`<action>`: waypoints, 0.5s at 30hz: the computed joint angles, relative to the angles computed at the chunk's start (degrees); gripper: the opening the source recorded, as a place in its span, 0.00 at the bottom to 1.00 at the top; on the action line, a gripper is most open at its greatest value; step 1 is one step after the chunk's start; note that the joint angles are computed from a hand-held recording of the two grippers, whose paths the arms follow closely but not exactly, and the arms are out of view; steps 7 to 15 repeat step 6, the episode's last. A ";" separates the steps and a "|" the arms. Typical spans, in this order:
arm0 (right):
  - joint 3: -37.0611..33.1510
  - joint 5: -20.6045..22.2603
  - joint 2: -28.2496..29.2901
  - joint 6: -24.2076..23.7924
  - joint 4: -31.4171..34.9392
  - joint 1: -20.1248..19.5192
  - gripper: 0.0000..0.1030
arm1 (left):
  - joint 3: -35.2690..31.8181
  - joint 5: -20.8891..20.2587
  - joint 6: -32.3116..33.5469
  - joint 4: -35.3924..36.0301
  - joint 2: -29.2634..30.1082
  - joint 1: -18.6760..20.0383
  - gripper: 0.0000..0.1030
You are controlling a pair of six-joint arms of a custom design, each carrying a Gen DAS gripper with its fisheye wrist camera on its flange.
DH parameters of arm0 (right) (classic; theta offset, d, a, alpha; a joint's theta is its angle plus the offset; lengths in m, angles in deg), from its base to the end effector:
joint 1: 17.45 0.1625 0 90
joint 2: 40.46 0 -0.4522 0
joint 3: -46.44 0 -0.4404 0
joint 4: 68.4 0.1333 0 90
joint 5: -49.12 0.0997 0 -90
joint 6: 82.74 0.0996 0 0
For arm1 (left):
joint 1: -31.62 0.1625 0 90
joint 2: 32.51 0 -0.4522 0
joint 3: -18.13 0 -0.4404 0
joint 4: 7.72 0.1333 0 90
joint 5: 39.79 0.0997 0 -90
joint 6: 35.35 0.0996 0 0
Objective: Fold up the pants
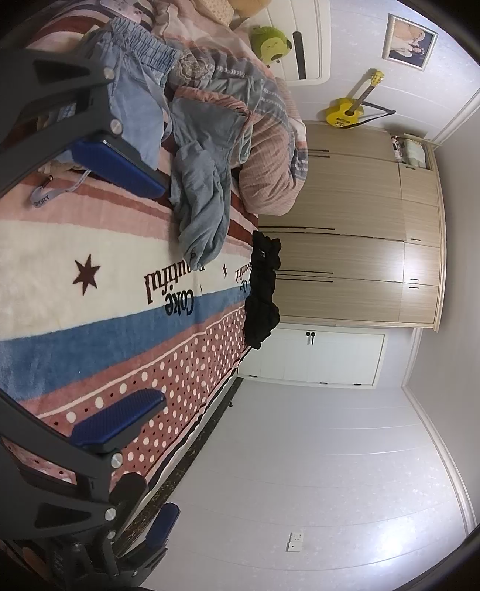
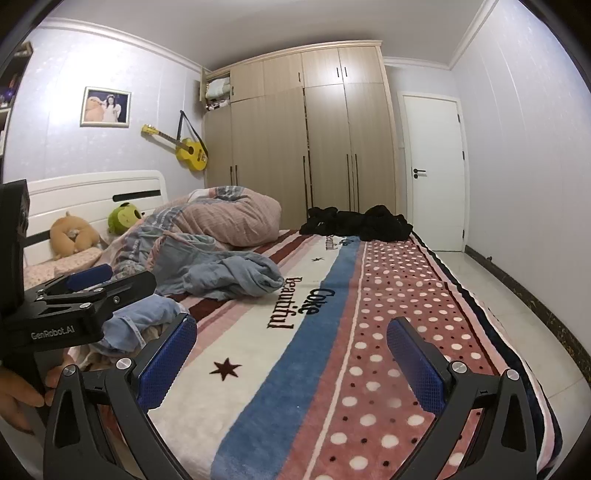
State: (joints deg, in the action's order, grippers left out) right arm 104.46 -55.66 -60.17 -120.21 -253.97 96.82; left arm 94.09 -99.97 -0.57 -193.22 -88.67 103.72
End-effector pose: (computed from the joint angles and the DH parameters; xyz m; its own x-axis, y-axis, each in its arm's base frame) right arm 0.4708 -0.7818 0.0738 -0.6344 -0.4601 0.6212 -0.7663 0.2685 -0.5837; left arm -0.0641 -0.7932 0.4642 -0.7564 -0.0235 -0.6536 0.6178 0.3025 -0.7258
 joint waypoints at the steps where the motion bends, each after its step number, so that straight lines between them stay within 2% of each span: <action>1: 0.02 0.00 0.00 0.03 0.01 -0.01 0.99 | 0.03 0.07 0.06 -0.04 -0.02 0.01 0.99; 15: 0.09 -0.24 0.05 0.00 -0.25 -0.02 0.99 | -0.01 0.03 0.29 -0.37 -0.02 0.07 0.99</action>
